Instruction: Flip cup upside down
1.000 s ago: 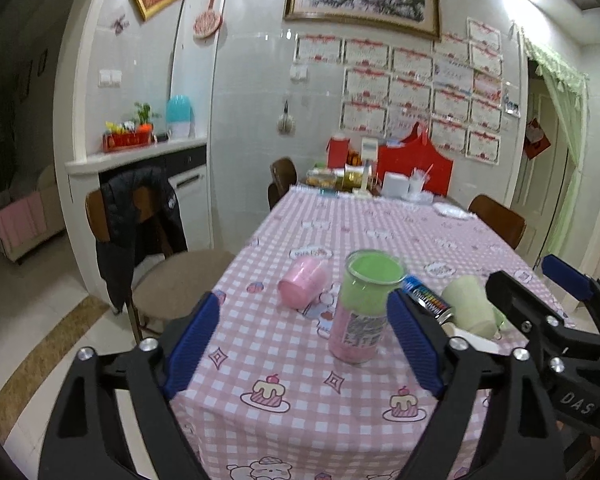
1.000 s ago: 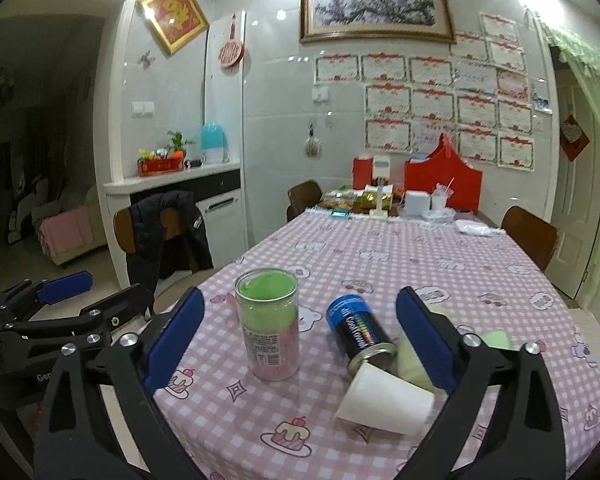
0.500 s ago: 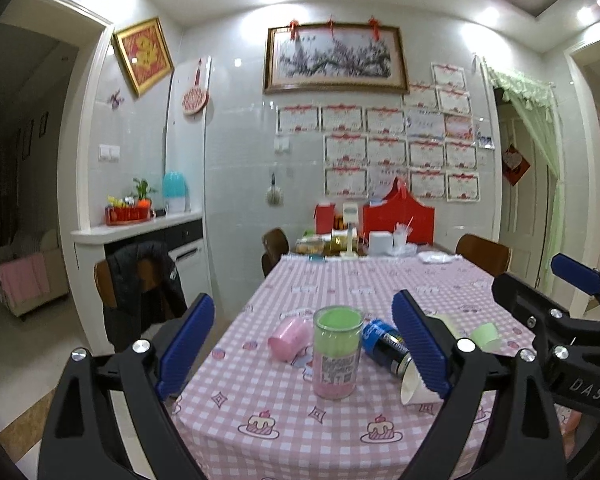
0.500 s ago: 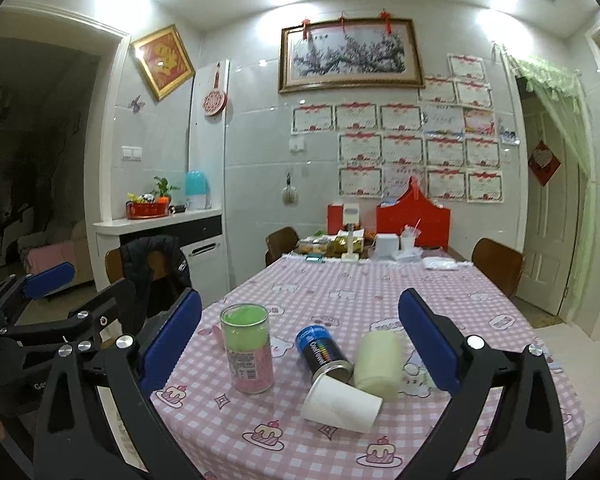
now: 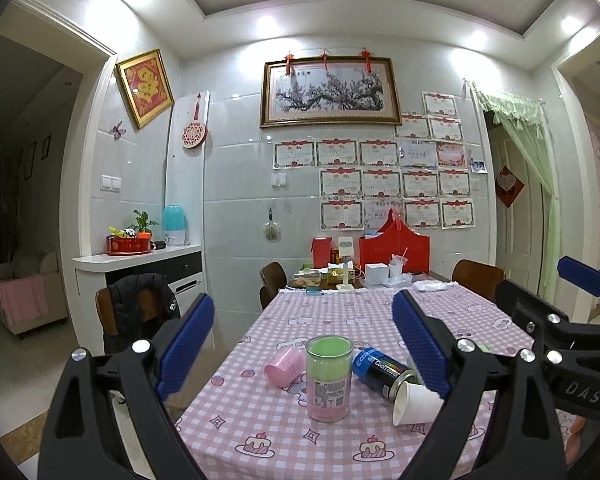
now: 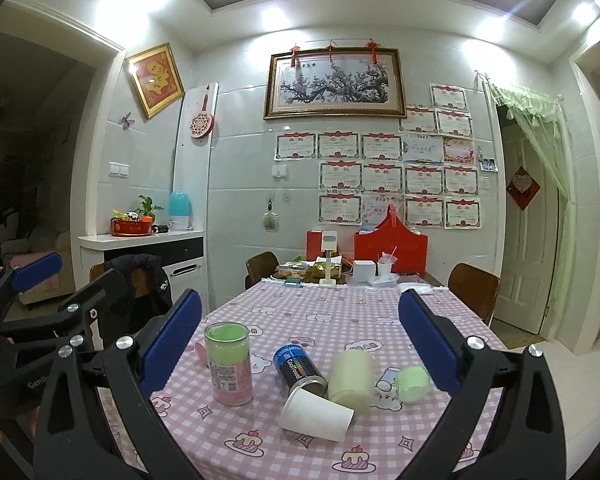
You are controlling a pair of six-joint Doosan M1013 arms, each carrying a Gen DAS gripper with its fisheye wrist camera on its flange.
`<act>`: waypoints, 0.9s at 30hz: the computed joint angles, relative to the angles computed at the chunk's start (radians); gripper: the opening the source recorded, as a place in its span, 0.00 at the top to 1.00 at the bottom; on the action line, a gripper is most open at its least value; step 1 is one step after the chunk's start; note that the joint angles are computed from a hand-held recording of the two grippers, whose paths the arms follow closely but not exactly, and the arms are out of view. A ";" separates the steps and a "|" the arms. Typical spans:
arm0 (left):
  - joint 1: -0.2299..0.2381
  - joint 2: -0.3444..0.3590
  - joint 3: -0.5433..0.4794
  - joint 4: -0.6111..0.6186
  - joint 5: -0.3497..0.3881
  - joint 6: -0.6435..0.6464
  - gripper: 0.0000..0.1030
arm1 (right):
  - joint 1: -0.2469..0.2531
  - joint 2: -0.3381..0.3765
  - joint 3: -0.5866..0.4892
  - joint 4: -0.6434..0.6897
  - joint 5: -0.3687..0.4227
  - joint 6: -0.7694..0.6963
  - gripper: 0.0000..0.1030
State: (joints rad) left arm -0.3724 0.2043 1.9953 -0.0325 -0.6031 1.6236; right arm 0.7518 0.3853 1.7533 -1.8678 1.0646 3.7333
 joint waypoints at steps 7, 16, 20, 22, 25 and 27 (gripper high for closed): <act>-0.003 0.003 0.003 -0.012 -0.016 0.013 0.14 | 0.001 0.002 0.001 0.004 0.010 0.003 0.08; -0.006 0.009 -0.002 -0.035 -0.019 0.037 0.13 | 0.000 0.001 0.000 0.011 0.007 0.004 0.08; -0.007 0.012 -0.004 -0.040 -0.023 0.042 0.13 | 0.000 0.002 -0.001 0.013 0.007 0.002 0.08; -0.005 0.014 -0.005 -0.040 -0.025 0.043 0.13 | 0.000 0.002 -0.001 0.013 0.007 0.003 0.08; -0.005 0.013 -0.005 -0.037 -0.023 0.041 0.13 | 0.000 0.002 -0.001 0.013 0.008 0.002 0.08; -0.005 0.014 -0.004 -0.040 -0.026 0.043 0.13 | 0.000 0.002 -0.001 0.012 0.007 0.003 0.08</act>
State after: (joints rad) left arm -0.3777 0.2188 1.9909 -0.0721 -0.6296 1.6666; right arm 0.7516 0.3871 1.7526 -1.8554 1.0721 3.7358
